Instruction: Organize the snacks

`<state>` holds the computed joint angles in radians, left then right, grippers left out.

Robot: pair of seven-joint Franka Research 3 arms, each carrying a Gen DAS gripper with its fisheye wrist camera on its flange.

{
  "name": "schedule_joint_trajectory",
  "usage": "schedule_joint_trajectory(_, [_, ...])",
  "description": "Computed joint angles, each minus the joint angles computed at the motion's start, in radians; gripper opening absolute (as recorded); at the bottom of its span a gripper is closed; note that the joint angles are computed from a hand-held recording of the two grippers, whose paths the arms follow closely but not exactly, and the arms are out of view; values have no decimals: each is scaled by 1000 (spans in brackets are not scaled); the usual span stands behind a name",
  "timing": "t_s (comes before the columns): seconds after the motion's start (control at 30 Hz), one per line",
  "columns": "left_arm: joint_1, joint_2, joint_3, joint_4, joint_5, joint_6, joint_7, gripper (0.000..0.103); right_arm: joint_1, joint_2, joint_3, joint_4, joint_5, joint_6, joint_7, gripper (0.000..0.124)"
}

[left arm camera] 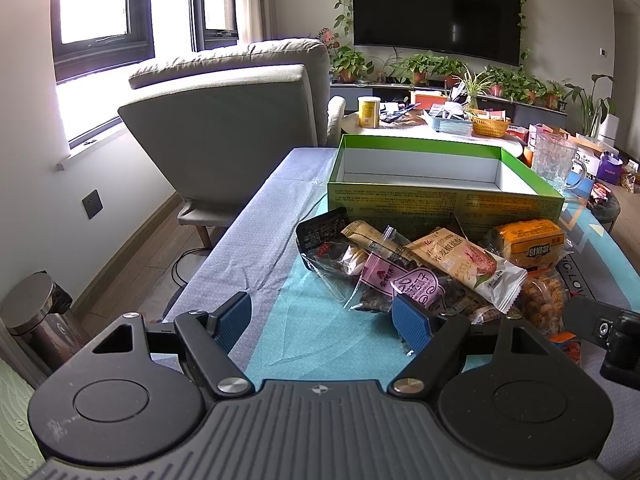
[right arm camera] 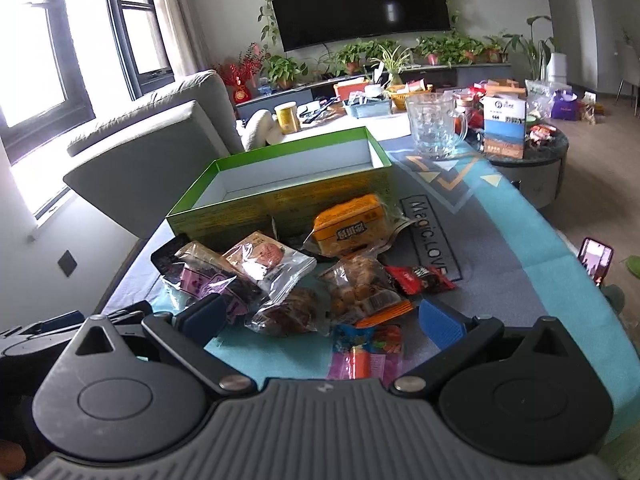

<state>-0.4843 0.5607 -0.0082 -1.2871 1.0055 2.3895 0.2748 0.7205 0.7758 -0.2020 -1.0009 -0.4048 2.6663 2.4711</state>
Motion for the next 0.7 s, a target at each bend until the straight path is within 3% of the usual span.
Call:
schedule_joint_trajectory(0.1, [0, 0, 2, 1, 1, -1, -2, 76, 6, 21, -11, 41, -8, -49, 11, 44])
schedule_joint_trajectory(0.23, [-1, 5, 1, 9, -1, -6, 1, 76, -26, 26, 34, 49, 35, -48, -26, 44])
schedule_joint_trajectory(0.33, [-1, 4, 2, 7, 0, -4, 3, 76, -52, -1, 77, -9, 80, 34, -89, 44])
schedule_joint_trajectory(0.4, [-2, 8, 3, 13, -1, -6, 5, 76, -46, -11, 70, -36, 94, 80, -107, 44])
schedule_joint_trajectory(0.5, [-1, 11, 4, 18, -4, -9, 8, 76, -23, -9, 32, -44, 91, 103, -107, 44])
schedule_joint_trajectory(0.7, [-5, 32, 9, 52, -8, -14, 18, 76, -26, -6, 28, -48, 136, 125, -123, 44])
